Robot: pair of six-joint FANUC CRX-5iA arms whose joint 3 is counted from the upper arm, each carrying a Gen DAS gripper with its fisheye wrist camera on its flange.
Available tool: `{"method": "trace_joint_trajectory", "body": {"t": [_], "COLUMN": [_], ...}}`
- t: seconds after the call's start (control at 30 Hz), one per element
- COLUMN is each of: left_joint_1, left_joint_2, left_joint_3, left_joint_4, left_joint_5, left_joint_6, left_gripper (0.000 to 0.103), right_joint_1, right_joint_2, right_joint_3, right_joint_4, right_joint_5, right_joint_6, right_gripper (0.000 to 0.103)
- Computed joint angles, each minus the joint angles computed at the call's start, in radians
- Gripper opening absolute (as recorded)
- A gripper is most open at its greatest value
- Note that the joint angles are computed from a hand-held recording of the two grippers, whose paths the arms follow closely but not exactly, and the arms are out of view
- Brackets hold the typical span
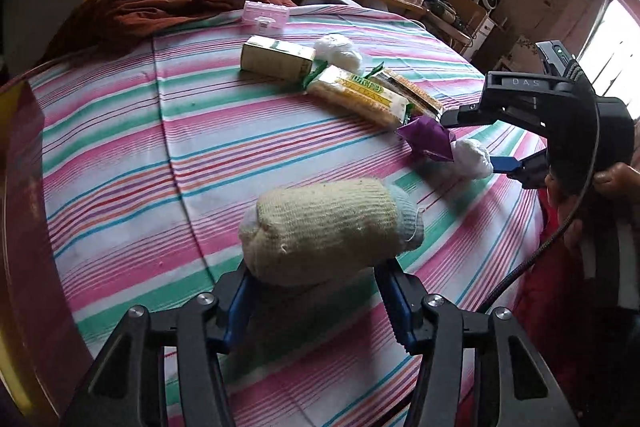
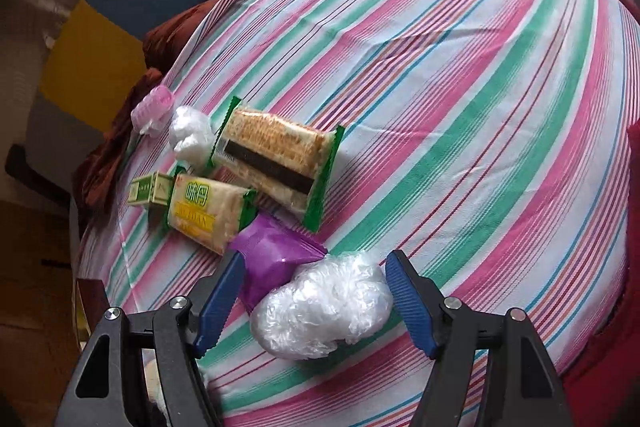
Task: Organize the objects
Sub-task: 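Grasp the cream sock with the left tool while the right grasps the clear plastic bag, then carry the sock and plastic bag over the gold tray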
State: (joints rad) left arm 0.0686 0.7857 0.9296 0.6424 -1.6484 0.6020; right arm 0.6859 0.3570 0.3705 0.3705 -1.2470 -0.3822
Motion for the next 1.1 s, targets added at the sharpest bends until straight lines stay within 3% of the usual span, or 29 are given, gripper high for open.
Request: {"method": "trace_joint_trajectory", "body": {"t": [0.2, 0.3, 0.47, 0.57, 0.63, 0.87, 0.97, 1.1], "left_joint_1": [-0.001, 0.000, 0.003, 0.003, 0.003, 0.006, 0.006, 0.007], "left_joint_2": [0.018, 0.024, 0.007, 0.004, 0.000, -0.003, 0.005, 0.000], "left_joint_3": [0.026, 0.036, 0.008, 0.003, 0.001, 0.001, 0.014, 0.008], "left_joint_4": [0.007, 0.007, 0.003, 0.000, -0.004, -0.012, -0.013, -0.015], "left_joint_5": [-0.004, -0.009, 0.007, 0.012, 0.019, 0.022, 0.015, 0.019], "left_joint_6": [0.026, 0.031, 0.012, 0.016, 0.018, 0.011, 0.015, 0.013], "left_gripper": [0.059, 0.059, 0.058, 0.058, 0.058, 0.058, 0.058, 0.057], "right_joint_1": [-0.001, -0.002, 0.001, 0.000, 0.004, 0.014, 0.023, 0.019], "right_joint_2": [0.007, -0.003, -0.003, 0.003, 0.012, 0.033, 0.067, 0.134], "right_joint_3": [0.013, -0.010, -0.015, -0.002, 0.019, 0.065, 0.126, 0.242], "right_joint_4": [-0.008, 0.001, 0.026, 0.013, 0.007, -0.016, -0.032, -0.097], "right_joint_5": [-0.003, 0.056, 0.079, 0.068, 0.024, -0.048, -0.097, -0.188], "right_joint_6": [0.021, 0.027, 0.036, 0.039, 0.030, 0.035, 0.087, 0.179], "right_gripper": [0.073, 0.051, 0.038, 0.040, 0.049, 0.060, 0.077, 0.077]}}
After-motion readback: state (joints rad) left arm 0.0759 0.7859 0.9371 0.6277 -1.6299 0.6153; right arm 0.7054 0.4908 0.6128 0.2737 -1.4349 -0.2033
